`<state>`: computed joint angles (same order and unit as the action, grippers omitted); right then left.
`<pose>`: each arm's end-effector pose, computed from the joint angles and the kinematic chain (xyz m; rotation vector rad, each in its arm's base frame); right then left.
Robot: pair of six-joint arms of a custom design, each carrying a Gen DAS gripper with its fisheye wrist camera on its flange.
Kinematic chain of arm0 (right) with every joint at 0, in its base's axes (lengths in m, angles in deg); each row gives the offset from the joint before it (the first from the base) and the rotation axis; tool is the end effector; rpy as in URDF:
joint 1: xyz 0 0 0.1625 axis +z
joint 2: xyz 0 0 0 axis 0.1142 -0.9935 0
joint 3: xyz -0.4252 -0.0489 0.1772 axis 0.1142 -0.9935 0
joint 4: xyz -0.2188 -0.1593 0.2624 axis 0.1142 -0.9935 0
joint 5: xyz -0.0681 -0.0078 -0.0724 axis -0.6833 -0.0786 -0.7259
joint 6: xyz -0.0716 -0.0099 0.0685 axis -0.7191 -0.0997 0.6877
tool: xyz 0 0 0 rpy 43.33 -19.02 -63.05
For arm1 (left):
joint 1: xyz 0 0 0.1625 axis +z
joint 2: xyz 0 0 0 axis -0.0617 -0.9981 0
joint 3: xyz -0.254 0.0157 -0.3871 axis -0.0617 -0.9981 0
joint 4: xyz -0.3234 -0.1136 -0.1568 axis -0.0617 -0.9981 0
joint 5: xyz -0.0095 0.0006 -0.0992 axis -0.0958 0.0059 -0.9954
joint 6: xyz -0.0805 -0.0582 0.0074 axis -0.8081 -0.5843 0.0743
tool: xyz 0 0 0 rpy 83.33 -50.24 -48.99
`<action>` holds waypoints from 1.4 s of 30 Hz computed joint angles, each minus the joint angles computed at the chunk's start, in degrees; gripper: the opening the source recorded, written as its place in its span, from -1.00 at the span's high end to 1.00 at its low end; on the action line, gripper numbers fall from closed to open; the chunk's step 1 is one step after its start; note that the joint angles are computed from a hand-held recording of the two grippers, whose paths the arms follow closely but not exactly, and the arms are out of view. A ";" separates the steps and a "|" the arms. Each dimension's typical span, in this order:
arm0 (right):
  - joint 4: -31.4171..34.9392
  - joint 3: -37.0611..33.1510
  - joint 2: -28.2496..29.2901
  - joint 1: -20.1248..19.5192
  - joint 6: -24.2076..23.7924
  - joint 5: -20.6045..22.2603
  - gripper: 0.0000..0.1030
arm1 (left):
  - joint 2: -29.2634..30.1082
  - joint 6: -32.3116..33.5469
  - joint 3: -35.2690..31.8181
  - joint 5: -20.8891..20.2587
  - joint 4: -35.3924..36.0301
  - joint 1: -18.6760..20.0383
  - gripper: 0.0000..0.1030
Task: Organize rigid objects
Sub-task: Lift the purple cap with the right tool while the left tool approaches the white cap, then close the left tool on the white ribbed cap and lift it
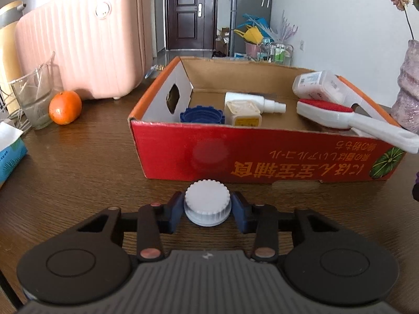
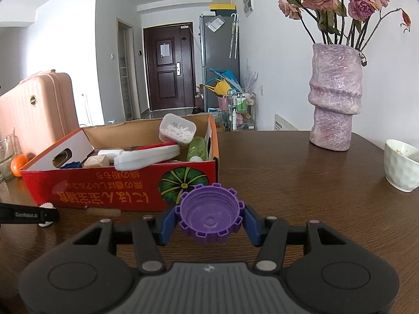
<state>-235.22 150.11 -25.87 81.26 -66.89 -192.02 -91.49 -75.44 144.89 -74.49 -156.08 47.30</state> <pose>0.0909 -0.5266 0.2143 0.5650 -2.1913 1.2392 -0.2419 -0.5425 0.0729 0.2374 2.1160 -1.0515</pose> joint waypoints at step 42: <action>-7.90 5.61 -0.80 2.40 -0.39 10.24 -0.04 | 2.37 16.00 4.45 5.37 -26.31 -9.15 0.20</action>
<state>-243.12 155.72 -26.67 83.66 -67.28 -181.78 -89.12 -59.44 149.34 -69.12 -182.39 38.15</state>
